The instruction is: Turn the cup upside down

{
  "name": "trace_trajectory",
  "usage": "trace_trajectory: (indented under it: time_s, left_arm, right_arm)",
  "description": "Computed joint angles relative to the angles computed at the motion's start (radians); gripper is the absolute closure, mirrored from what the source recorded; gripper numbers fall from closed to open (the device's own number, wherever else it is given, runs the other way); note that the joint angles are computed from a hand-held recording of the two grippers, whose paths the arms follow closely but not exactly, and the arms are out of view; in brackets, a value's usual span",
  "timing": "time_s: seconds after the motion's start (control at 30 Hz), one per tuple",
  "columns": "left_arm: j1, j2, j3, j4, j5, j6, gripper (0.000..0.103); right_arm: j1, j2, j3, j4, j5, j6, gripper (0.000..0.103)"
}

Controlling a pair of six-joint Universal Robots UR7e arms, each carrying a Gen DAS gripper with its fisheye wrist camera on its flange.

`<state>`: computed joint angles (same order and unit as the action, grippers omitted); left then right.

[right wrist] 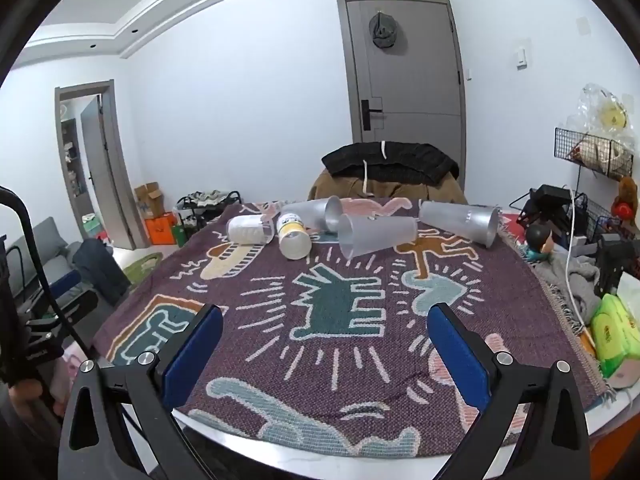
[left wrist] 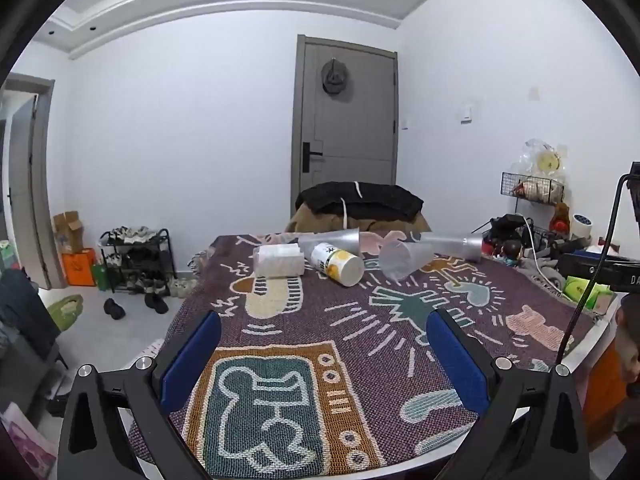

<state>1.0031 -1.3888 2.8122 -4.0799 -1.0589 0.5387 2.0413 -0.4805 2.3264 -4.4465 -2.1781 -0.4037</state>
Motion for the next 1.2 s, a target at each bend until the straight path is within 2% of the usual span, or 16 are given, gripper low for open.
trace_trajectory:
  time_s: [0.1, 0.27, 0.37, 0.67, 1.2]
  left_arm:
    - [-0.012, -0.001, 0.007, -0.012, 0.008, 0.008, 0.0]
    - [-0.031, 0.028, 0.012, -0.049, 0.041, 0.023, 0.0]
    - [-0.036, 0.042, 0.012, -0.061, 0.053, 0.027, 0.0]
    - [-0.012, 0.013, 0.004, -0.003, 0.019, -0.003, 0.0]
    - [-0.016, 0.01, 0.001, -0.023, 0.035, 0.005, 0.0]
  right_arm:
    - [-0.003, 0.002, 0.001, 0.01, 0.006, 0.001, 0.0]
    - [-0.006, 0.015, 0.004, -0.045, 0.031, -0.013, 0.0]
    - [-0.001, 0.016, -0.001, -0.044, 0.018, -0.022, 0.0]
    - [-0.004, 0.014, -0.001, -0.031, 0.025, -0.023, 0.0]
    - [-0.002, 0.018, 0.0, -0.016, 0.024, -0.027, 0.0]
